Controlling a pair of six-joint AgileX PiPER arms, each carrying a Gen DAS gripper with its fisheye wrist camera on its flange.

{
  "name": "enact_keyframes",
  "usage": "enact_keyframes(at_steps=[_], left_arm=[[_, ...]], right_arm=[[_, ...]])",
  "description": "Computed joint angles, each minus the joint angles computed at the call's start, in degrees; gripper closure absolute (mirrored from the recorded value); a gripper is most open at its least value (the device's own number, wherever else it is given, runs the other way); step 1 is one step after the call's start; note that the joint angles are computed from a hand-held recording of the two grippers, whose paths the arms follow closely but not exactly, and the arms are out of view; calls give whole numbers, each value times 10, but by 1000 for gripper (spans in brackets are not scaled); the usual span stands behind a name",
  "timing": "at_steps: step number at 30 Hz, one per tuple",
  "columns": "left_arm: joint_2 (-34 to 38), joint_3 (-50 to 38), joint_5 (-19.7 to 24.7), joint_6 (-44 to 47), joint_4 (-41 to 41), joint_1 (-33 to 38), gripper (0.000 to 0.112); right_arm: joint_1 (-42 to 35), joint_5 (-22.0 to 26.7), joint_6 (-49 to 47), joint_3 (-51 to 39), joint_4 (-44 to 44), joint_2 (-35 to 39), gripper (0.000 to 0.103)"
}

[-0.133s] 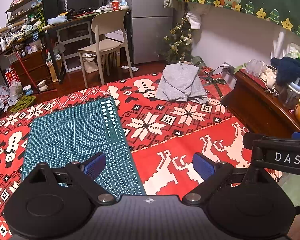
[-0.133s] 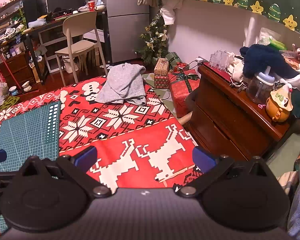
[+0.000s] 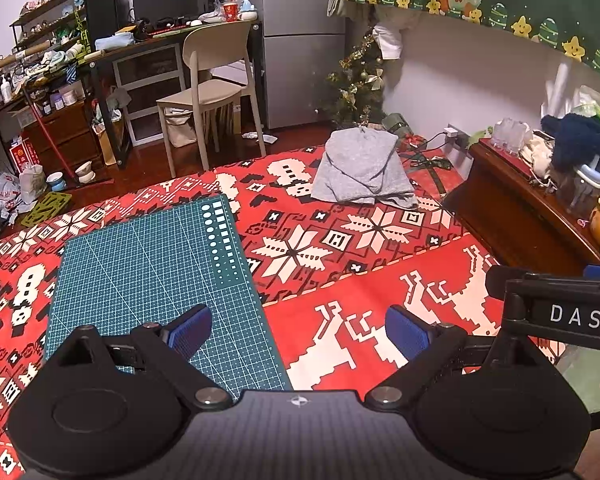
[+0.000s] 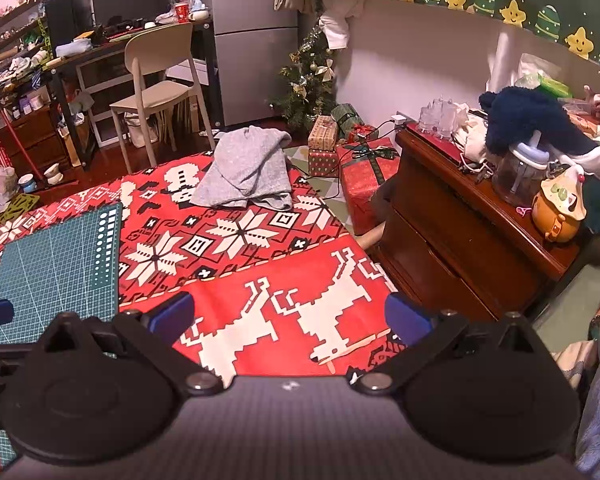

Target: Fold clothes

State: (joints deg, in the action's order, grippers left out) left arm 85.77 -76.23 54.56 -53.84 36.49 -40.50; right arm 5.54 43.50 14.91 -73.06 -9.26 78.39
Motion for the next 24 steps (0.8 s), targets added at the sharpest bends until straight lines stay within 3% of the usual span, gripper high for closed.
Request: enact_keyframes(at_steps=[24], left_arm=[[-16,8,-19,1,-13,23,18]], right_arm=[[-2,-2,4,1,5,3,1]])
